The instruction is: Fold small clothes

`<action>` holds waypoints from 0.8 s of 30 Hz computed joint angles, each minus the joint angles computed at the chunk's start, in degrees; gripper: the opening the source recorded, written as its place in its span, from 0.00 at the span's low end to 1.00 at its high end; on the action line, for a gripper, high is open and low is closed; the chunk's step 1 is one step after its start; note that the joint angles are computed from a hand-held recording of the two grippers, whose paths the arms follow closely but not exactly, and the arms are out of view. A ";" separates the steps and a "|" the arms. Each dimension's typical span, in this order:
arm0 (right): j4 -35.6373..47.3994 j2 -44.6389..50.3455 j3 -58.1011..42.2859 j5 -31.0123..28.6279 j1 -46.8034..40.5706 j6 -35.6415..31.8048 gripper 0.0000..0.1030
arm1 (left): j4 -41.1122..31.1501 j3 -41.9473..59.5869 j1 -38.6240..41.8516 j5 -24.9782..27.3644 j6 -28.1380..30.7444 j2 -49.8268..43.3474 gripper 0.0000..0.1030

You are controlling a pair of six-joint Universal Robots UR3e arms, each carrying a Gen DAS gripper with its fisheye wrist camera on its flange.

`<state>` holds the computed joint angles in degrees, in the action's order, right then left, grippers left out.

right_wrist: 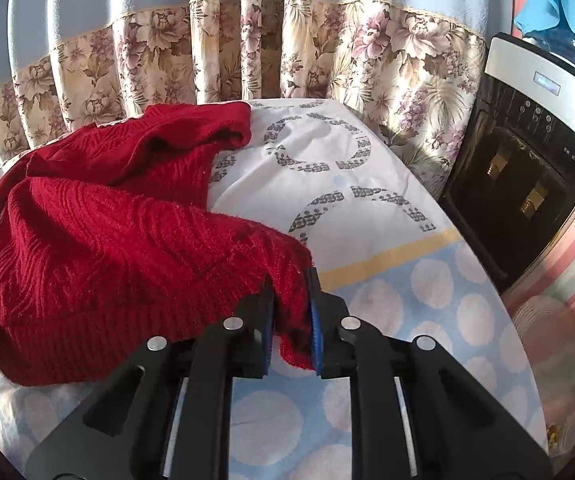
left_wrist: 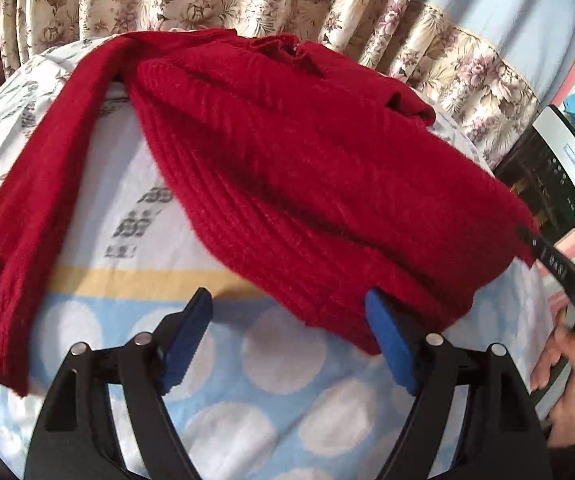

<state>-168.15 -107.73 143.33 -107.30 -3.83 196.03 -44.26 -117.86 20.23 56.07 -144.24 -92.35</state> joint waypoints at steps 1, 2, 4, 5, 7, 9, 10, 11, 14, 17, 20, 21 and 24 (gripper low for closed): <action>0.12 -0.28 0.19 0.11 -0.02 0.08 0.15 | 0.78 0.06 -0.44 -0.21 -0.39 -0.49 0.76; 0.19 -0.40 0.25 0.32 -0.11 0.13 0.15 | 2.20 0.32 -1.15 0.25 -1.15 -1.24 0.67; 0.49 -0.58 0.25 0.48 -0.04 0.36 0.15 | 2.69 0.78 -1.83 -0.48 -1.15 -1.99 0.34; 0.42 -0.68 0.32 0.55 -0.17 0.35 0.15 | 2.53 1.73 -2.84 0.40 -1.18 -2.94 0.19; 0.35 -0.68 0.35 0.38 0.04 0.51 0.15 | 3.35 1.44 -3.01 0.22 -1.11 -3.02 0.13; 0.43 -0.73 0.33 0.40 0.12 0.60 0.16 | 4.27 -0.31 -1.73 -0.73 -0.45 -1.06 0.12; 0.61 -0.93 0.30 0.38 0.32 0.61 0.16 | 4.11 -1.11 -0.88 -1.06 0.45 0.12 0.11; 0.64 -1.08 0.27 0.25 0.55 0.63 0.16 | 3.16 -1.69 0.14 -1.56 1.80 1.58 0.11; 3.05 -3.12 -0.07 0.34 1.93 0.86 0.16 | -2.78 -3.31 5.71 -3.86 8.01 7.14 0.11; 9.35 -8.25 -1.44 1.40 5.04 1.81 0.16 | -11.91 -2.91 12.66 -5.84 15.51 11.93 0.10; 15.50 -12.73 -3.86 2.71 9.35 3.27 0.16 | -25.88 0.09 22.74 -8.99 25.85 16.69 0.10; 17.82 -13.93 -5.07 3.78 11.53 4.08 0.16 | -29.37 1.33 25.16 -9.60 28.39 17.44 0.10; 21.21 -13.28 -8.80 3.79 19.24 7.52 0.10 | -41.38 7.72 33.62 -11.46 36.95 17.72 0.09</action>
<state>-146.94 -121.01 134.53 -103.51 15.41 203.55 -85.64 -110.15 53.85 44.61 -107.28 -74.64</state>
